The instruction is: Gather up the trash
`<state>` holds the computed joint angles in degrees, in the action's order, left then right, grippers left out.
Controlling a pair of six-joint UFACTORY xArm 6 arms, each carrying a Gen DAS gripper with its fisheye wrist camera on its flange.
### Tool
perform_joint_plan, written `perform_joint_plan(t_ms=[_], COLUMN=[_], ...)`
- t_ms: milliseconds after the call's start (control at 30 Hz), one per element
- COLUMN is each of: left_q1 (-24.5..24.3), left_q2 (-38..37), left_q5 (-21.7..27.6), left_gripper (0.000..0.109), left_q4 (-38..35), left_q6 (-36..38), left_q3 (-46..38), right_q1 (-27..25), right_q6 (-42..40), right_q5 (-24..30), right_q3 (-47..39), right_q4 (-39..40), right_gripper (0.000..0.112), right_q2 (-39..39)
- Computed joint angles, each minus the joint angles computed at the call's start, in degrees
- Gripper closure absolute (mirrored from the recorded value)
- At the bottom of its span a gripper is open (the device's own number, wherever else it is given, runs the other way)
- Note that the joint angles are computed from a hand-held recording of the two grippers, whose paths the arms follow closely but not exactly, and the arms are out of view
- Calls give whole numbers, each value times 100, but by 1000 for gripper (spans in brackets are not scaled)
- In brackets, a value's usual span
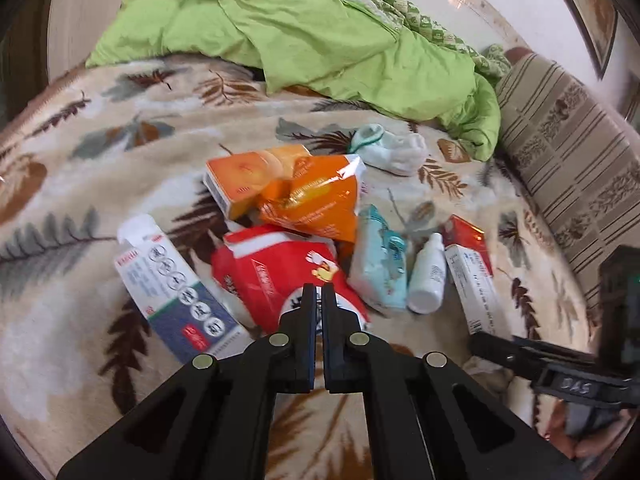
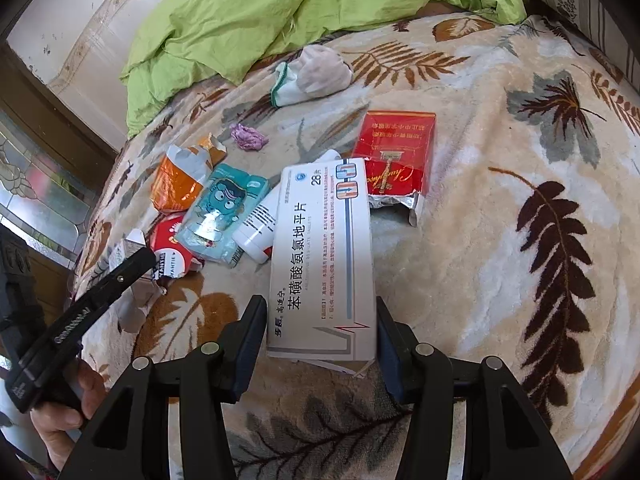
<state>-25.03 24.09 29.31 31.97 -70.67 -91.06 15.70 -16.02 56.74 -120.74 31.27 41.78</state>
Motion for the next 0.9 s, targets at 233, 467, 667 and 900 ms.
perform_joint_plan(t_ms=[233, 467, 667, 900], left_q1=[-87, -80, -158, -147], left_q2=[28, 446, 1407, 1244], left_q5=[344, 801, 2472, 2266], left_gripper=[34, 32, 28, 91], left_q4=[278, 196, -254, -76], left_q6=[-396, -326, 531, 318], left_q3=[-170, -794, -2316, -2005], right_q1=[-83, -70, -177, -225], right_q6=[-186, -474, -478, -493], right_q5=[-195, -816, -694, -571], right_q3=[86, 661, 553, 407], right_q4=[417, 465, 481, 641], right_gripper=[61, 61, 61, 61], right_q2=[-42, -440, -367, -291])
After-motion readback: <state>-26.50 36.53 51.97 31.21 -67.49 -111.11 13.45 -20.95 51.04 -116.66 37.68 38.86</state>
